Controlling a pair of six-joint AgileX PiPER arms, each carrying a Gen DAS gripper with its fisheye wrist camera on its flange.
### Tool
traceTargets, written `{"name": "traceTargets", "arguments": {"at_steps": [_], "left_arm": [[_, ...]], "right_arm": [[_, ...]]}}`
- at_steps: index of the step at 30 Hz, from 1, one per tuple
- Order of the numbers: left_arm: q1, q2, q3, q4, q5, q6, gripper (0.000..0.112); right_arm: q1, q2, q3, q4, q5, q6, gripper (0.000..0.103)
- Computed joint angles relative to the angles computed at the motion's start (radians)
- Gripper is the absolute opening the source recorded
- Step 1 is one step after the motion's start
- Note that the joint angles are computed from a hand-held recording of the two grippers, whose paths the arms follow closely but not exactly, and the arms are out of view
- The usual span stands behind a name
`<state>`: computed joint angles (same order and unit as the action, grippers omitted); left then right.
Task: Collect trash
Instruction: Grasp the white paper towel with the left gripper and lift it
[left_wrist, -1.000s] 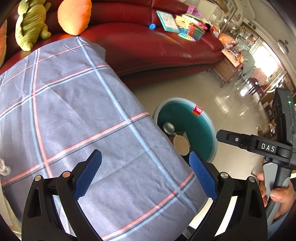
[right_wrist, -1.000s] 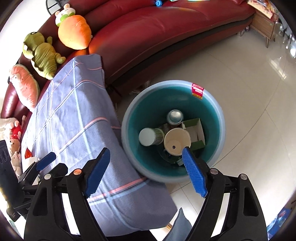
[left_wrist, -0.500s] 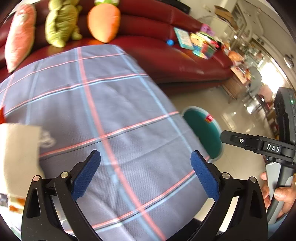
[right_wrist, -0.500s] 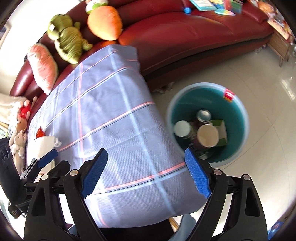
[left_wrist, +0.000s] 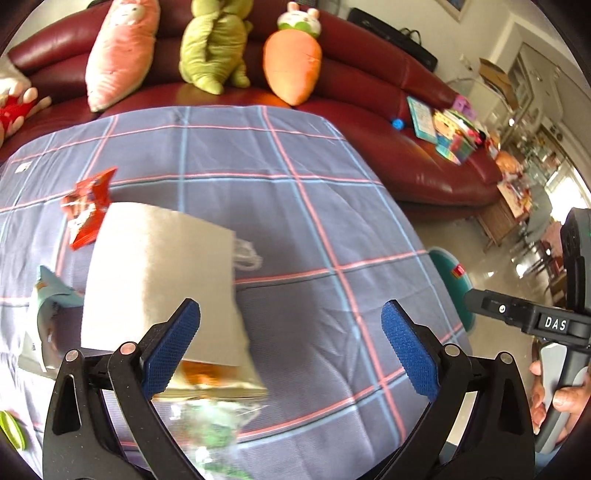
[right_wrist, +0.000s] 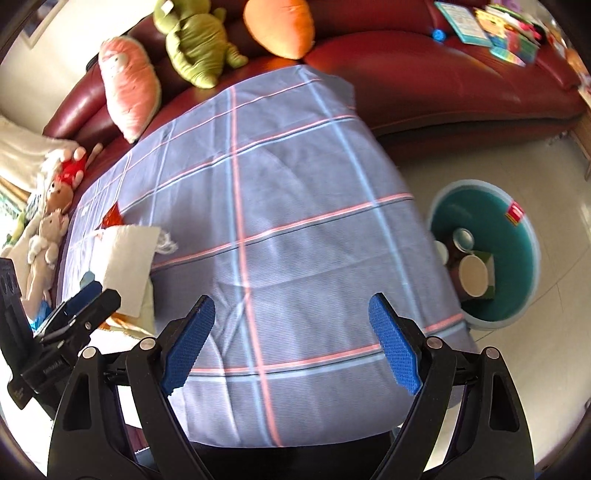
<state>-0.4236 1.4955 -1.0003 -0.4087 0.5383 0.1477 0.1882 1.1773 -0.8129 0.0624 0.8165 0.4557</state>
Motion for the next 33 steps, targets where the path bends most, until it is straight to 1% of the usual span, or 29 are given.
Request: {"name": "traceTargets", "arguments": {"at_steps": [2,4,9,15,21,26,30,33], "left_arm": [[0.042,-0.012,0.016,-0.047,0.007,0.058,0.099],[0.083,-0.018,0.027,-0.095,0.016,0.114,0.099],[0.142,-0.009,0.036,-0.143,0.031,0.178,0.099],[0.206,0.014,0.033,-0.140,0.054,0.209,0.099],[0.233,0.040,0.025,-0.124,0.056,0.216,0.099],[0.242,0.088,-0.011,-0.060,0.053,0.203,0.099],[0.228,0.143,-0.056,0.055,0.061,0.135,0.099],[0.206,0.160,-0.069,0.123,0.057,0.085,0.099]], "right_arm": [[0.065,0.031,-0.028,-0.036,0.006,0.060,0.081],[0.102,0.057,-0.050,-0.058,0.011,0.088,0.081],[0.184,0.120,-0.101,-0.094,0.018,0.149,0.081],[0.229,0.194,-0.137,-0.080,-0.001,0.162,0.081],[0.238,0.252,-0.145,-0.039,-0.033,0.136,0.081],[0.227,0.270,-0.137,-0.012,-0.057,0.112,0.081],[0.207,0.286,-0.124,0.025,-0.077,0.078,0.081],[0.182,0.306,-0.111,0.064,-0.094,0.039,0.081]]}}
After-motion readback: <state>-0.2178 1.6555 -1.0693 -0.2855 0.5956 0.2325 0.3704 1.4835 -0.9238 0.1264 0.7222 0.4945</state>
